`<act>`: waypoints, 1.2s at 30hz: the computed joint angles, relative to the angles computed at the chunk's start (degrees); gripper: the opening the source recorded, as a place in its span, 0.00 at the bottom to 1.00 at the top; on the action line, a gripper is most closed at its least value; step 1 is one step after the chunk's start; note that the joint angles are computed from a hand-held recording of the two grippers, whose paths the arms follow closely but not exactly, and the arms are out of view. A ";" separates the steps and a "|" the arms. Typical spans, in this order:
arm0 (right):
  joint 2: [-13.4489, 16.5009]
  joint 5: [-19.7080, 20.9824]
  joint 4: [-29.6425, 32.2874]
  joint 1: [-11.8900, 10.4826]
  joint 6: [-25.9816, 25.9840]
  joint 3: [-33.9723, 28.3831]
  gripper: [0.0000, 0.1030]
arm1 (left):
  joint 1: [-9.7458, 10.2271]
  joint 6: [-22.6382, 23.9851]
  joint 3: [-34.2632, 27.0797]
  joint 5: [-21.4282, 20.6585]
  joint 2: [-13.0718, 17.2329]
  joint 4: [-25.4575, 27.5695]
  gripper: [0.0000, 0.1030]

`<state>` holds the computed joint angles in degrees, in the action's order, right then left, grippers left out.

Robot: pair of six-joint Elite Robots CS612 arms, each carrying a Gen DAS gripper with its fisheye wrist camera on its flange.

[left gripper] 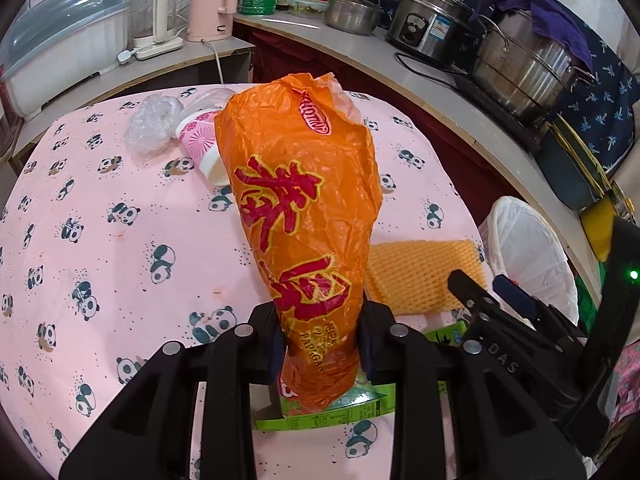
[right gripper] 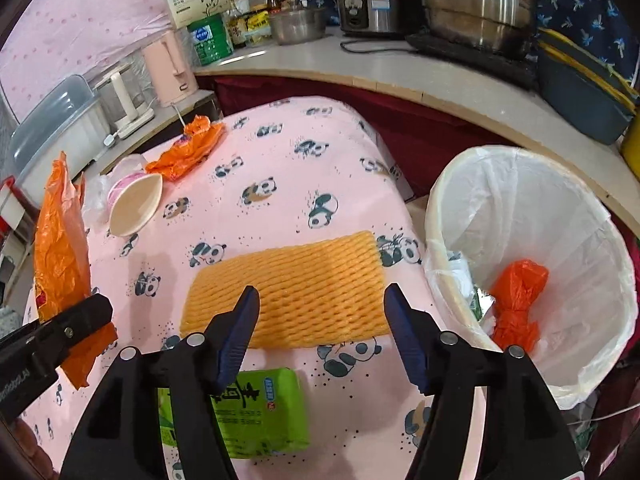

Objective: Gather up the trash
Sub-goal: 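Grasp the yellow foam net with the right tool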

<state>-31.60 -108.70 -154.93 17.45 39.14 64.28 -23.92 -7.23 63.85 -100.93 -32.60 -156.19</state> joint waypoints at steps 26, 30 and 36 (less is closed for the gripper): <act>0.30 -1.54 -1.20 0.37 -2.36 0.25 0.06 | -0.37 -0.01 1.19 0.80 -0.82 -0.01 0.27; -0.96 -2.85 -3.60 0.42 -1.95 1.83 0.06 | -0.47 0.02 1.99 0.64 -1.50 -1.08 0.27; -3.24 -5.10 -7.17 0.25 -1.18 4.95 0.06 | -1.11 1.02 3.33 0.13 -2.65 -2.91 0.27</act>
<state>-34.84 -113.80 -162.11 17.70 37.96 69.24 -25.03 -6.21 67.18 -100.80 -35.26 -159.10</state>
